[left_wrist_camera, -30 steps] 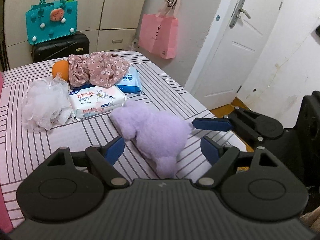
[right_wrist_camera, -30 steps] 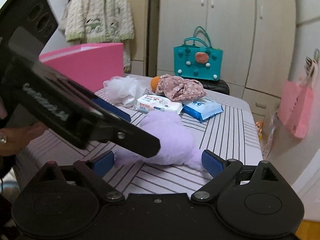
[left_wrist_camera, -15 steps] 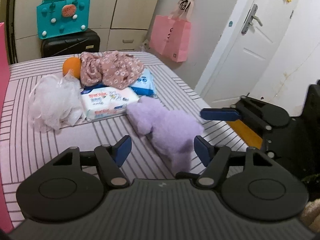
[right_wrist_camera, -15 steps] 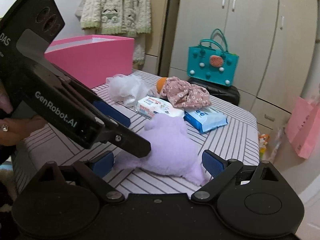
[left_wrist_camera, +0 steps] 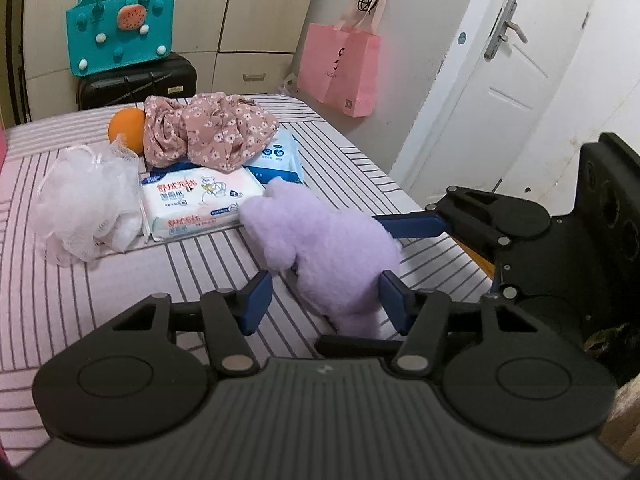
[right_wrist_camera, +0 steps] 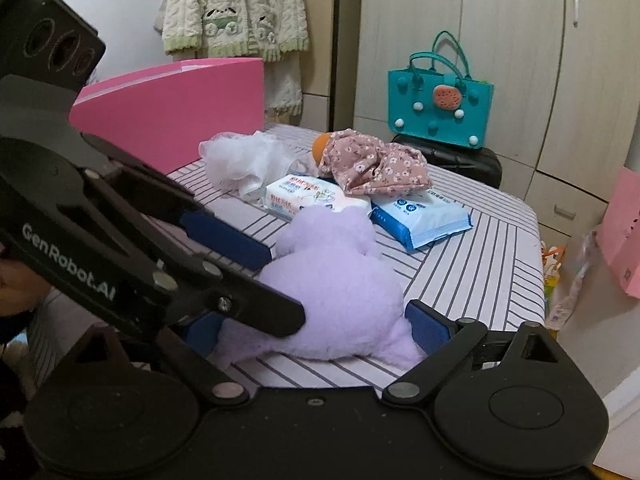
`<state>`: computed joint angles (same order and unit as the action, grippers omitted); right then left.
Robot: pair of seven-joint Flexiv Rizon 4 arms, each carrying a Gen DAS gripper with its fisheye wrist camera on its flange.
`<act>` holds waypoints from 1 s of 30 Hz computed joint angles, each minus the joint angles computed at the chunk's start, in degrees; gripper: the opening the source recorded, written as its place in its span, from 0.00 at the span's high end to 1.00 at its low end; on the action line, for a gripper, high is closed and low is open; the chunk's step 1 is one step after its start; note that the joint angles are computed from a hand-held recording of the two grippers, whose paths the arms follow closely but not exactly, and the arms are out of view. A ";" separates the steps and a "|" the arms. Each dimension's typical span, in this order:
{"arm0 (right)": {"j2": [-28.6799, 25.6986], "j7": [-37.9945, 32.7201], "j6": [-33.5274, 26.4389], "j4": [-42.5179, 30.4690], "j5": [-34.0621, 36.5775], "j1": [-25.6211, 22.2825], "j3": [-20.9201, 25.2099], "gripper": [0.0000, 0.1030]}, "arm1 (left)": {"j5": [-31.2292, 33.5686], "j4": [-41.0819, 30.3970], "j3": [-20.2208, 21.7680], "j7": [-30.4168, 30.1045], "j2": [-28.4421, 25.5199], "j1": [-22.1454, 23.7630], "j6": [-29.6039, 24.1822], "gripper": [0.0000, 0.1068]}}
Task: Organize soft objects
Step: 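Close the left tool on the lavender plush while the right tool pinches it too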
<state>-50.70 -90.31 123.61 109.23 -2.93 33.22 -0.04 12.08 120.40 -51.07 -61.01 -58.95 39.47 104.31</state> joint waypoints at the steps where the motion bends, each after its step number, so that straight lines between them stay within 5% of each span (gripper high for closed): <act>1: -0.12 0.05 0.39 -0.09 0.64 0.37 -0.21 0.13 | -0.15 -0.04 -0.36 -0.07 -0.27 0.21 -0.55 0.53; 7: -0.89 -0.59 1.86 -0.58 8.11 5.74 -3.90 0.21 | -1.16 0.40 -1.89 0.00 -1.37 1.28 -1.81 0.62; 23: -2.27 3.05 0.62 -3.68 31.42 20.83 -11.71 0.27 | 3.43 4.10 1.39 -4.95 1.92 1.39 4.49 0.63; 30: -1.32 5.76 0.50 -3.11 31.48 21.71 -10.81 0.27 | 4.80 6.19 -0.79 -5.47 2.11 5.71 2.61 0.63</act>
